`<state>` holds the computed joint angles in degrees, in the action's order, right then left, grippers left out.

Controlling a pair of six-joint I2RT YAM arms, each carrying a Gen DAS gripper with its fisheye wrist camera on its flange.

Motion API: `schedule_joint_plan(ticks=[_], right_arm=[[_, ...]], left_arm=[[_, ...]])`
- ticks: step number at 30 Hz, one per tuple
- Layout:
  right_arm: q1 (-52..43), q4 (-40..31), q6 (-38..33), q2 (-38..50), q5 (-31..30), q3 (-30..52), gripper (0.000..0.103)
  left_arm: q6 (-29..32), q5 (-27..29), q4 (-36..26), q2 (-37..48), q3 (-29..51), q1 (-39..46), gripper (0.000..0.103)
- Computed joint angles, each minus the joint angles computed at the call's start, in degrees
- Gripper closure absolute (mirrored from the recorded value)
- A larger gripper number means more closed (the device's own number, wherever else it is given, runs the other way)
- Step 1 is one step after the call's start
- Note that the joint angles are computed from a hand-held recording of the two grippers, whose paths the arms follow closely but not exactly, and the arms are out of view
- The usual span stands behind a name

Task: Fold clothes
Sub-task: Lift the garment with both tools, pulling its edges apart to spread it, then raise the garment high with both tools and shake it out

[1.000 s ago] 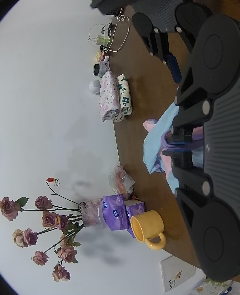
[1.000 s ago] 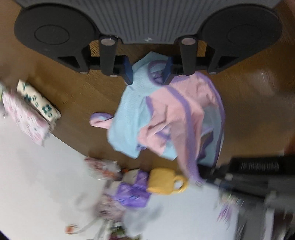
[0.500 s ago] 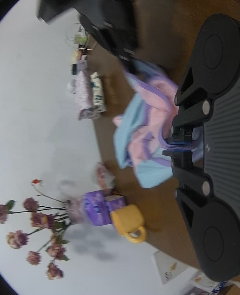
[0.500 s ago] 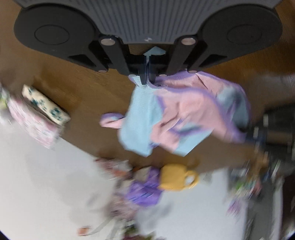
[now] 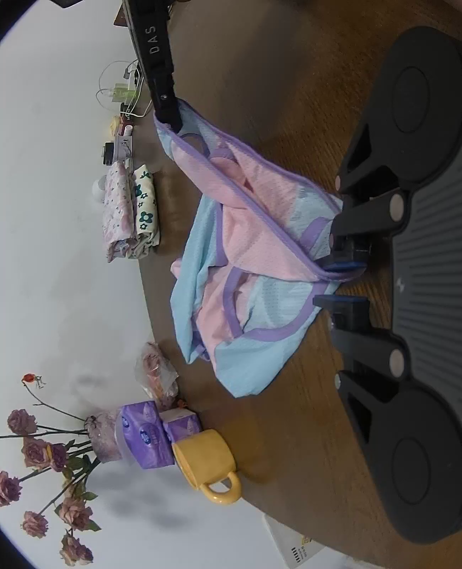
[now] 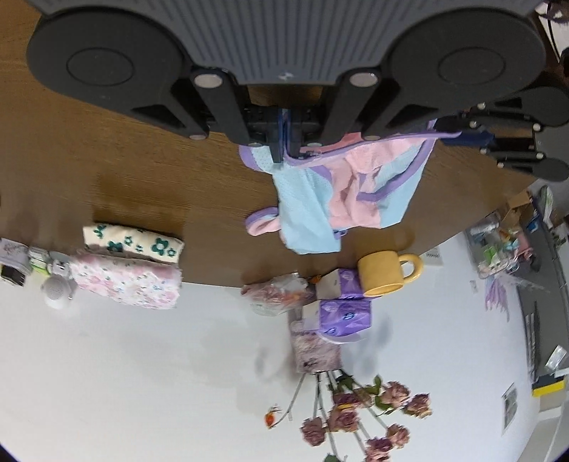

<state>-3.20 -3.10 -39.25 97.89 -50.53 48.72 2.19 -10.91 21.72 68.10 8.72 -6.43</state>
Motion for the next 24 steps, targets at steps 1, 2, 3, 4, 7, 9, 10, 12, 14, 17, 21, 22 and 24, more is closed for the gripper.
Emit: schedule_joint_plan(ticks=[1,2,3,4,7,9,10,12,14,17,21,22,24], right_arm=[[-0.4,1.7,1.2,0.0,0.0,-0.6,0.102],[-0.6,3.3,2.5,0.1,0.2,-1.1,0.101],[-0.7,4.0,3.2,0.5,0.4,-1.1,0.101],[-0.8,3.8,3.5,1.0,0.6,-0.8,0.101],[-0.9,2.1,2.5,2.0,1.2,-0.3,0.101],[-1.0,1.2,0.4,2.2,1.9,-0.6,0.101],[-1.1,0.8,-0.7,2.2,2.3,-0.7,0.101],[-0.9,0.4,-4.4,1.7,4.2,-1.5,0.1],[-0.4,0.5,-8.5,0.9,6.5,-2.6,0.098],[1.1,5.0,-14.2,-1.3,10.7,-6.2,0.096],[4.2,12.6,-20.6,-3.9,16.0,-11.2,0.088],[5.0,14.1,-21.9,-4.2,16.9,-12.1,0.078],[6.4,17.2,-23.8,-4.3,18.4,-13.7,0.069]], left_arm=[[-0.1,0.4,-0.3,-0.5,-0.2,-0.1,0.086],[-0.2,0.8,-0.7,-1.1,-0.3,-0.1,0.082],[-0.1,1.0,-1.0,-1.4,-0.4,-0.5,0.082],[-0.1,1.3,-1.3,-1.7,-0.5,-1.0,0.082],[0.7,2.1,-1.0,-1.9,-0.9,-1.9,0.086],[1.3,2.7,-0.5,-1.9,-1.1,-2.1,0.099],[1.5,2.8,0.0,-1.8,-1.3,-2.2,0.099],[2.4,2.1,0.8,-2.0,-1.6,-2.3,0.1],[3.4,1.9,0.9,-2.5,-1.5,-2.0,0.1],[4.1,0.9,0.8,-3.1,-1.2,-2.5,0.1],[4.9,-0.5,0.9,-3.9,-1.1,-3.5,0.1],[5.0,-0.7,0.9,-4.0,-1.2,-3.7,0.1],[5.3,-1.0,1.0,-4.0,-1.2,-4.1,0.1]])
